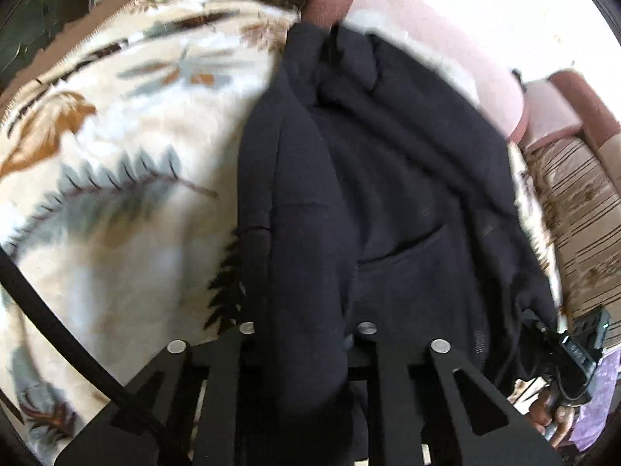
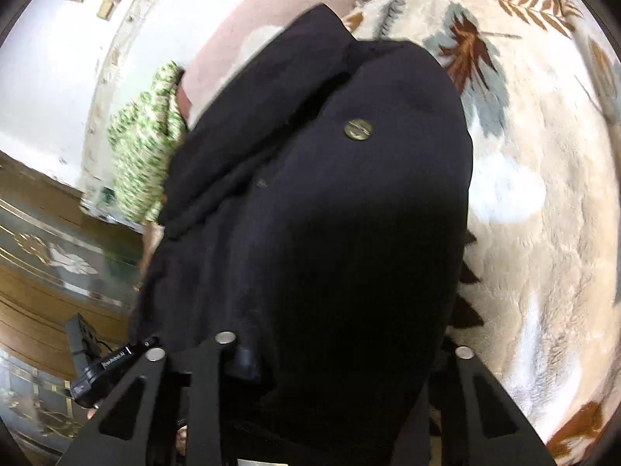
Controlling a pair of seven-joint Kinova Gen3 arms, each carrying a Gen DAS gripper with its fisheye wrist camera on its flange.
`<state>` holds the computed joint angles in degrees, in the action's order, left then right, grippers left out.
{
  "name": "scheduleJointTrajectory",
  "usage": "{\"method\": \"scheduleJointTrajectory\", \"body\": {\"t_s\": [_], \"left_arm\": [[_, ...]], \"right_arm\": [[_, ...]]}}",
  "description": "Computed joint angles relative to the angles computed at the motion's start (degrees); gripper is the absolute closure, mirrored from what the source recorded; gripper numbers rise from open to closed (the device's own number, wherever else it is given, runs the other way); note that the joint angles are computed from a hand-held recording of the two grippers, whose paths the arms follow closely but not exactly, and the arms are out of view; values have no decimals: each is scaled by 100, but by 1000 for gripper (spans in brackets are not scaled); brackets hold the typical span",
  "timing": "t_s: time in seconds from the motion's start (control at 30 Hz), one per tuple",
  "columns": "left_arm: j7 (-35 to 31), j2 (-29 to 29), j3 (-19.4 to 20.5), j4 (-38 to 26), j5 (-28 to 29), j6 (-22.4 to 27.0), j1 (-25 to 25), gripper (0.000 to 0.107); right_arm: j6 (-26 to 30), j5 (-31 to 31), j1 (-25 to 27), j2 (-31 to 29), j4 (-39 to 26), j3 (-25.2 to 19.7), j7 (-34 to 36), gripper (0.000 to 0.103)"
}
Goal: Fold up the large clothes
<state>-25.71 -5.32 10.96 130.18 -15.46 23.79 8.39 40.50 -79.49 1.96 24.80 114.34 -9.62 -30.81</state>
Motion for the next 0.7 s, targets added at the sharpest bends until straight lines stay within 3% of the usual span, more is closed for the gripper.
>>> {"method": "scheduleJointTrajectory", "body": {"t_s": [0.07,0.2,0.33,0.43,0.57,0.7], "left_arm": [[-29,-460,-77,-26,123,165,30,95],[-188,-1108,128,-71,540,381,-129,96],[-111,-1708,762,-74,658,796,-277,96],[-17,-2247,1411,52,802,1193,-411,95],[413,-2364,2231,518,1049,1377,-600,92],[958,-2080,2727,973,1226,1048,-921,81]], "right_arm": [[266,-142,142,-112,3,-34,139,70],[1062,-364,407,-411,-6,106,325,72],[1869,-606,621,-789,380,370,769,73],[2359,-391,803,-1076,850,685,1189,73],[2259,178,910,-1129,1455,1086,1526,72],[1883,277,942,-883,1814,1202,1722,67]]}}
